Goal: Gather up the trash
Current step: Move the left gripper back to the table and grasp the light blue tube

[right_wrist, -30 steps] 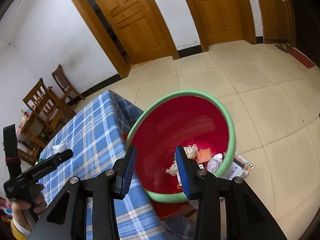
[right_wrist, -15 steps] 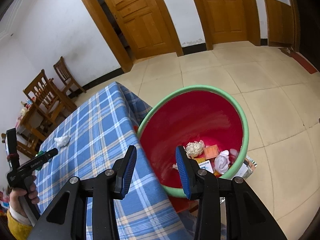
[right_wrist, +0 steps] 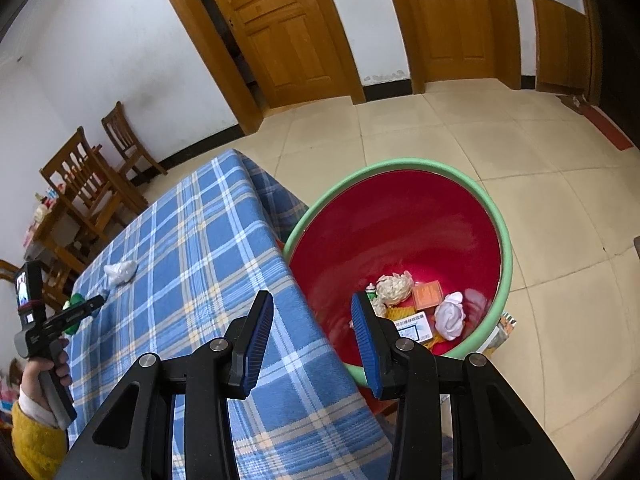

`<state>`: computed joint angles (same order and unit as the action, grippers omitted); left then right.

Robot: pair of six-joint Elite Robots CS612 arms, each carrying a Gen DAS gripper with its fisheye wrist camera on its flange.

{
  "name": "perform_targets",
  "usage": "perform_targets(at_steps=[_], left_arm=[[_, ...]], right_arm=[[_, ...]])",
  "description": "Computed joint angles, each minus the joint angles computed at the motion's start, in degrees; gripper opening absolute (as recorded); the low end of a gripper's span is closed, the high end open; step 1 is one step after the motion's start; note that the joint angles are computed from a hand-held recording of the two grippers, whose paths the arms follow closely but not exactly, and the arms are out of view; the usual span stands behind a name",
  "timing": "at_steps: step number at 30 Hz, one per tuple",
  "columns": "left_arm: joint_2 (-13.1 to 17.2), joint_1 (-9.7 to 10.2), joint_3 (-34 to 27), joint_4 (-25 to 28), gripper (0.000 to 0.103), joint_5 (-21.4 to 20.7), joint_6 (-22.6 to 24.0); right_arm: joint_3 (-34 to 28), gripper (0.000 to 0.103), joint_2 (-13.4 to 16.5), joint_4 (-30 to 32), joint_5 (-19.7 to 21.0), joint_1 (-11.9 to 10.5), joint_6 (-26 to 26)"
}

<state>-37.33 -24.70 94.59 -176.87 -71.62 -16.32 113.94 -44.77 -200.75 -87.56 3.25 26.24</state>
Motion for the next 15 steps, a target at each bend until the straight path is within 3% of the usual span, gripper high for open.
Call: perform_targets(at_steps=[7,10,15], left_arm=[[0.8,1.34,-1.3,2.0,0.063,-1.9,-0.4],[0.9,1.85,-1.0,0.6,0.05,-4.6,-0.2],[0.7,1.57,-0.3,-0.5,0.045,-4.9,0.8]], right_arm=[[-1.1,0.042,0.2,2.0,0.2,0.5,-0.1],[-1.9,0.042,0.4,2.8,0.6,0.8,-0.7],[-3.5,0.042,0.9,4.0,1.4,1.6,-2.3]])
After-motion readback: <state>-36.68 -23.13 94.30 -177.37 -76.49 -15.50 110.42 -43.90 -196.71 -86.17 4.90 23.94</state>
